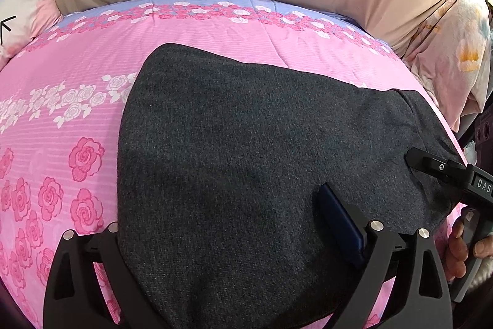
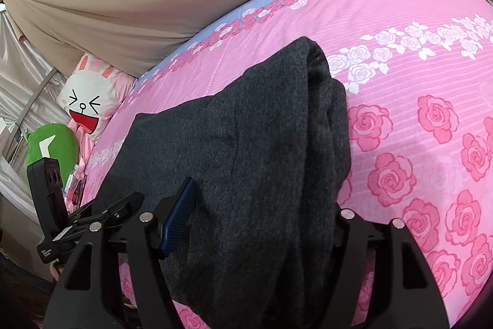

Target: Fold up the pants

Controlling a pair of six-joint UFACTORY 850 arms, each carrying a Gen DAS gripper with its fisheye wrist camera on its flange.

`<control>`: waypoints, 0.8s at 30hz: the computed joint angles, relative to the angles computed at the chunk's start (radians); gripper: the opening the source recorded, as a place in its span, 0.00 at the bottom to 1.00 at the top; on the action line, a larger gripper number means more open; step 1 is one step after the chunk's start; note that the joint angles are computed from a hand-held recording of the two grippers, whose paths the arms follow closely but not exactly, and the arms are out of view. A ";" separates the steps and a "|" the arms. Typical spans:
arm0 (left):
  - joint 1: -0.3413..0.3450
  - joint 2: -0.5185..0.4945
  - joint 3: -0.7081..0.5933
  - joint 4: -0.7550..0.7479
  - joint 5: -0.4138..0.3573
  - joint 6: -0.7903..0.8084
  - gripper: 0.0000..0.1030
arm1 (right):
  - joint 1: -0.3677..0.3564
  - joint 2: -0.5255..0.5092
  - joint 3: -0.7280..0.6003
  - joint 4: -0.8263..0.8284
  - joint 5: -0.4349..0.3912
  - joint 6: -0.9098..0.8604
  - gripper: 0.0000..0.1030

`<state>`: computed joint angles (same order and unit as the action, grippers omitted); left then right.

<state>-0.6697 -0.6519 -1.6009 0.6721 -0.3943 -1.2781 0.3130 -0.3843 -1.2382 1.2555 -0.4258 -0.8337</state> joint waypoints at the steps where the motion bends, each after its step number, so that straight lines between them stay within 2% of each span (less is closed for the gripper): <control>1: 0.002 0.000 0.000 -0.005 0.005 0.003 0.89 | 0.000 -0.001 -0.001 -0.004 0.003 0.004 0.61; 3: 0.005 0.007 0.010 -0.003 0.021 -0.008 0.87 | 0.001 -0.002 -0.003 -0.032 0.021 0.037 0.49; 4: 0.005 0.016 0.023 0.040 0.026 -0.063 0.70 | -0.003 -0.004 -0.004 -0.029 0.015 0.036 0.37; 5: 0.008 0.025 0.037 0.066 0.036 -0.101 0.49 | -0.006 -0.004 -0.002 -0.015 0.003 0.027 0.32; 6: 0.013 0.033 0.047 0.052 0.049 -0.104 0.40 | -0.003 0.003 0.006 -0.003 0.015 0.016 0.30; 7: 0.019 0.046 0.059 0.045 0.054 -0.120 0.22 | 0.001 0.011 0.014 0.004 0.028 0.003 0.28; 9: 0.034 0.088 0.103 -0.003 0.116 -0.103 0.19 | 0.009 0.036 0.038 0.037 0.046 -0.030 0.27; 11: 0.022 0.116 0.120 0.046 0.107 -0.136 0.18 | 0.005 0.064 0.059 0.069 0.023 -0.059 0.26; 16: -0.029 0.205 0.180 0.176 0.103 -0.224 0.18 | 0.009 0.155 0.112 -0.024 0.001 0.021 0.26; 18: -0.048 0.236 0.198 0.217 0.098 -0.245 0.18 | 0.014 0.213 0.151 -0.019 0.009 -0.001 0.26; 21: -0.084 0.293 0.223 0.367 0.072 -0.352 0.18 | 0.026 0.294 0.193 0.031 0.040 -0.074 0.26; 23: -0.100 0.321 0.230 0.477 0.052 -0.436 0.18 | 0.031 0.342 0.208 0.126 0.066 -0.178 0.26; 24: -0.115 0.339 0.231 0.577 0.026 -0.509 0.18 | 0.034 0.358 0.208 0.168 0.080 -0.225 0.26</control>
